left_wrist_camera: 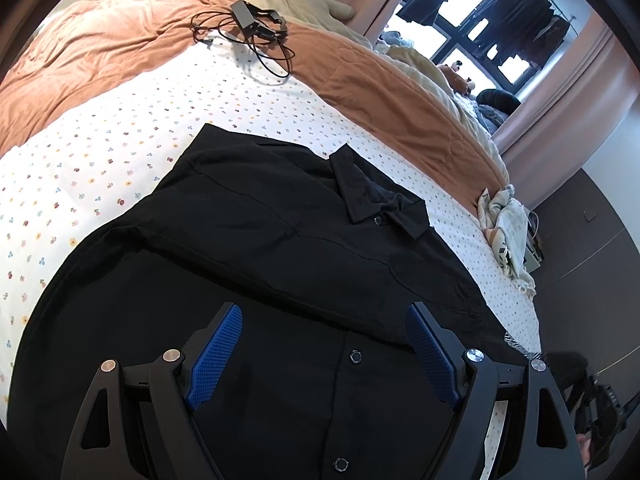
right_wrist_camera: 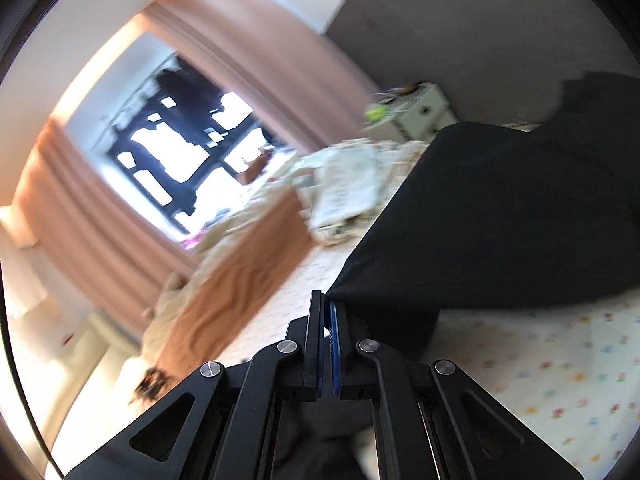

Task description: Fold large clothes

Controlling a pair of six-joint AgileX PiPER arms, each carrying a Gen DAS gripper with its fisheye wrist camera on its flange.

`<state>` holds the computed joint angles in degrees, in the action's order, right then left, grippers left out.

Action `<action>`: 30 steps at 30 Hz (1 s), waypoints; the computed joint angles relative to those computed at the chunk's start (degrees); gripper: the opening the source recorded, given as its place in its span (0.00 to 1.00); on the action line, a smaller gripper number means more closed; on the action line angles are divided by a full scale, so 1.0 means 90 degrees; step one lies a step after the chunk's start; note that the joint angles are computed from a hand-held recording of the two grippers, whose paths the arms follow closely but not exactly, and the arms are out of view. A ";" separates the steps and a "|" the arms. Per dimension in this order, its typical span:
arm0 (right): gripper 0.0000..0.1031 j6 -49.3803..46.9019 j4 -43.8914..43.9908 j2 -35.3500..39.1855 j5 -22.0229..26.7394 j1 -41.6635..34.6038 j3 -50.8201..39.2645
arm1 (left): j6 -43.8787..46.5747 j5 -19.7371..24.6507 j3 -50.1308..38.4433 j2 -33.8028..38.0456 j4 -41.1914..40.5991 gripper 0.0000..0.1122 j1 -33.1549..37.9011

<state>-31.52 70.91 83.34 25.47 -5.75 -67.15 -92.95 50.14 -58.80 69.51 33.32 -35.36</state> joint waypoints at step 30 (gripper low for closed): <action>0.08 0.3656 -0.3773 0.3233 0.1498 0.3870 -0.3401 | -0.0434 -0.0206 0.0698 -0.1208 -0.0074 0.75 0.0660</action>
